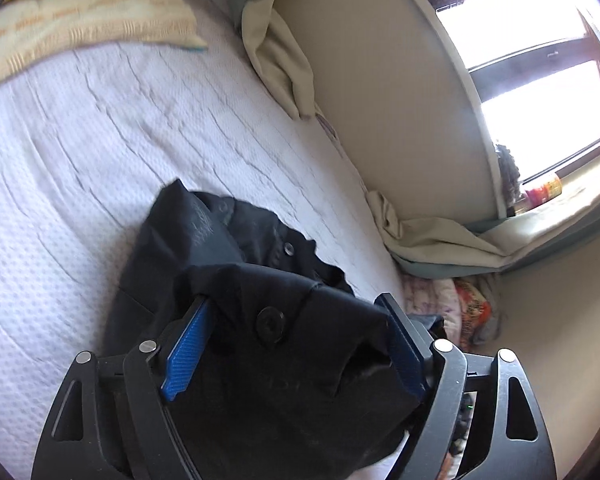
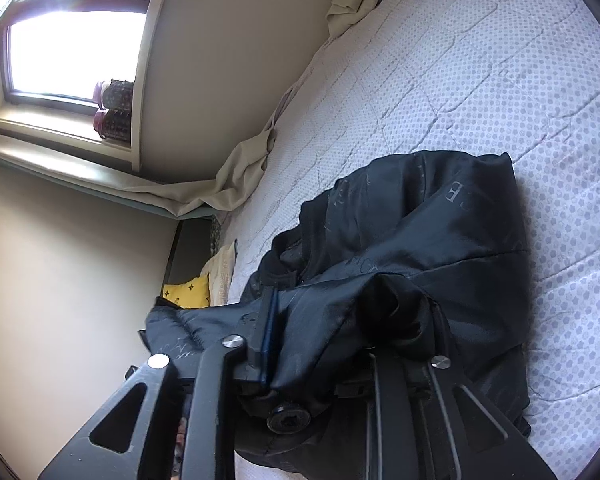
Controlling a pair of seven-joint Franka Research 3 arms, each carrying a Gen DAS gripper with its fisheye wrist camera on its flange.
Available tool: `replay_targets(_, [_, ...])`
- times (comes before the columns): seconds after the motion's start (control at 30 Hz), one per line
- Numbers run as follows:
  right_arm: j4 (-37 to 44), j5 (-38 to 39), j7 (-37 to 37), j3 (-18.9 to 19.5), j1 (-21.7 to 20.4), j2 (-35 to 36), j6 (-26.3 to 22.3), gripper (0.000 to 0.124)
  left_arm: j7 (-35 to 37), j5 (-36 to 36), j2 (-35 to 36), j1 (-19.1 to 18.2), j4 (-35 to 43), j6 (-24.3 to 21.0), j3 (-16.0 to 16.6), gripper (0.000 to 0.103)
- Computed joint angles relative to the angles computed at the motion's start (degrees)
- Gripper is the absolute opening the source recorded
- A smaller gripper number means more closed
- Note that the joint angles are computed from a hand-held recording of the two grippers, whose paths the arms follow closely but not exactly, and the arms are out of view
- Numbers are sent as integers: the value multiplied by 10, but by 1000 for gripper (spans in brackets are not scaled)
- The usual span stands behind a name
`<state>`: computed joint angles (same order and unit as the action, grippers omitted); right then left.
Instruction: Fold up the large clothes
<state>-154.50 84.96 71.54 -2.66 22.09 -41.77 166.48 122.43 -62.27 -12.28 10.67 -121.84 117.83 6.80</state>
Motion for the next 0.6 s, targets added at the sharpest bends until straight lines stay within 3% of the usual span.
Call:
replay_targets(0.13, [-2,-6,16,6,-3,-7,14,34,9,13,-22,-3,-13,49,-8,86])
replay_targets(0.33, [-9,-60,70,7,-11,-30,23,49,15,104,-72,-29,-49,185,-26,86])
replay_targets(0.43, [-13,-165,151,44,-50,-47,20,51,1,146,-102,-40,-74,254,-36,86])
replay_targets(0.5, [-16,-210,190,67,-69,-58,28,59,-9,171,-123,-44,-93,308,-43,86])
replay_targets(0.6, [-26,-308,277,142,-161,-95,25,63,-20,201,-146,-48,-111,377,-45,86])
